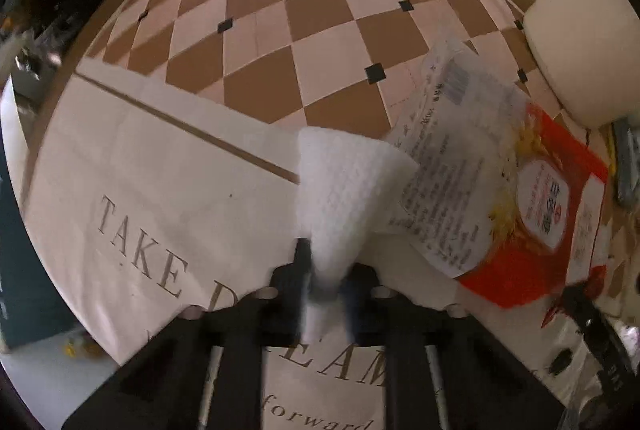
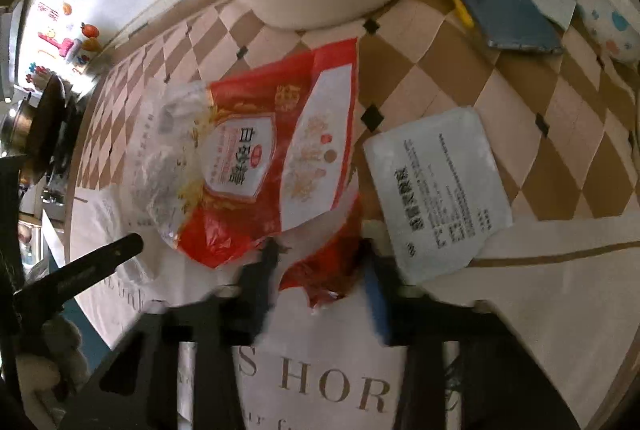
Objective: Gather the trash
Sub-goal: 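Grasp the white foam net with the left tool while the right tool grasps a red wrapper, then carry the foam net and red wrapper to the bin and open both tools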
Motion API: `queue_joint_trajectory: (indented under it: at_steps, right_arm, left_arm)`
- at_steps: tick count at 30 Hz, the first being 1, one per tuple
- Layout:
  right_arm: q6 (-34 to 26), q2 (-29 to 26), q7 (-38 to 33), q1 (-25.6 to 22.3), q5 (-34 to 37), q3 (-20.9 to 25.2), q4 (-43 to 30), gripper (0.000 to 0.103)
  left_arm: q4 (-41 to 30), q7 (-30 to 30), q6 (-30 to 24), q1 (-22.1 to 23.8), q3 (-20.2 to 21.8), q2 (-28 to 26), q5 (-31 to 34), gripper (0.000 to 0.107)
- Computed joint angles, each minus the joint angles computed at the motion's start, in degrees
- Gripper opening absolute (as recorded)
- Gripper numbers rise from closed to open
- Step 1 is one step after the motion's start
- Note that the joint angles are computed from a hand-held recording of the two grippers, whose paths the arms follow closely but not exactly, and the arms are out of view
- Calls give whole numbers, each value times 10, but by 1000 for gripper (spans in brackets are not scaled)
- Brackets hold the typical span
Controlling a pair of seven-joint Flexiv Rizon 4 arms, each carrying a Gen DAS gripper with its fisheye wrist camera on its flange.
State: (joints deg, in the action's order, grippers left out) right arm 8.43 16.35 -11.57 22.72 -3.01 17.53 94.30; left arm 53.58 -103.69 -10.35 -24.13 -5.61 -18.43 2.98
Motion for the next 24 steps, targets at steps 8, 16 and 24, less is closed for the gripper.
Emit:
queue_joint_trajectory:
  at_steps: [8,16,24]
  right_arm:
    - [-20,5,11,7,-31,16,-24,23]
    - [-46,-39,49,45,-90,49,-108,22]
    - [-39,-176,40,159,-164,58,-256,22]
  left_arm:
    - [69,-1,43,26,7,79,-13,4]
    - [131,43,75,91,20,191,-30,4]
    - [184,97,109,184,63,274,-45,4]
